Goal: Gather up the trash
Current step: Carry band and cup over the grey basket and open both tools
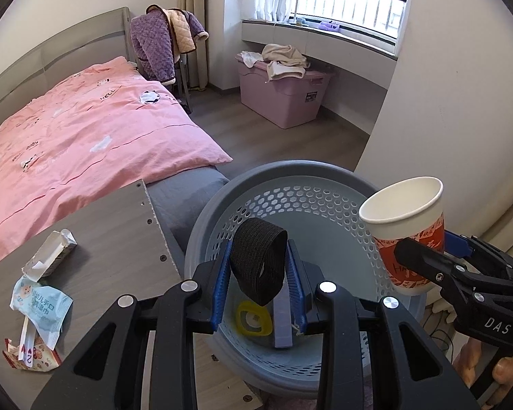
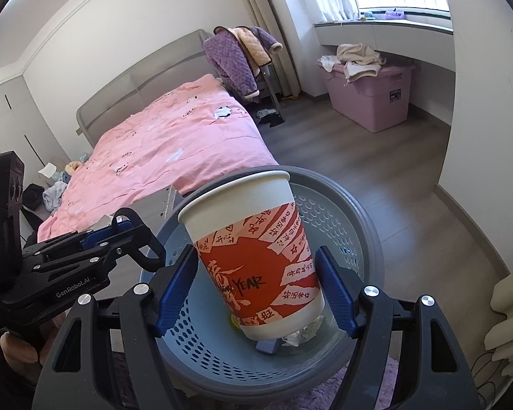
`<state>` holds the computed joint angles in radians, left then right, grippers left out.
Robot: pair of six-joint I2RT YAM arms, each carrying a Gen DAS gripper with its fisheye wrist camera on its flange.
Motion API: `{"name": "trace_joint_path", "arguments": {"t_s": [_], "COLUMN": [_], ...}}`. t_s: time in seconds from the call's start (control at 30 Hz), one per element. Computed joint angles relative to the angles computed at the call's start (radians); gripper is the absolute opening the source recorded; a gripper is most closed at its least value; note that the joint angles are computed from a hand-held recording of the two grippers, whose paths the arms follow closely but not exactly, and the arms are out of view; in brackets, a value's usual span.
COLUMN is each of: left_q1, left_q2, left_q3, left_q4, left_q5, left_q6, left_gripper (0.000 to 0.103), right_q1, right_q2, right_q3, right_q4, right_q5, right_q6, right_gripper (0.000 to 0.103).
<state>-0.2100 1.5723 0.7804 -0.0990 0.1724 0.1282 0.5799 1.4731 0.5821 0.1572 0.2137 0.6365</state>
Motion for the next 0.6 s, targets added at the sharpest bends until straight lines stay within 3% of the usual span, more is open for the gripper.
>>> {"name": "trace_joint_path", "arguments": {"t_s": [0.43, 0.6], "left_q1": [-0.021, -0.020], "left_q2": [0.031, 0.016], "left_q3": [0.003, -0.011], "left_q4": [0.005, 0.024], "left_q5": [-0.018, -0.019], "left_q6": [-0.011, -0.008], "left_gripper": [0.031, 0.049], "right_q1": [-0.032, -0.033], "right_q2": [0.074, 0.062], "right_q3": [0.039, 0.028], "right_q4": [0.006, 0.015], "right_q5": [-0.041, -0.031], "right_q6": [-0.005, -0.005], "right_gripper": [0.070, 0.076]}}
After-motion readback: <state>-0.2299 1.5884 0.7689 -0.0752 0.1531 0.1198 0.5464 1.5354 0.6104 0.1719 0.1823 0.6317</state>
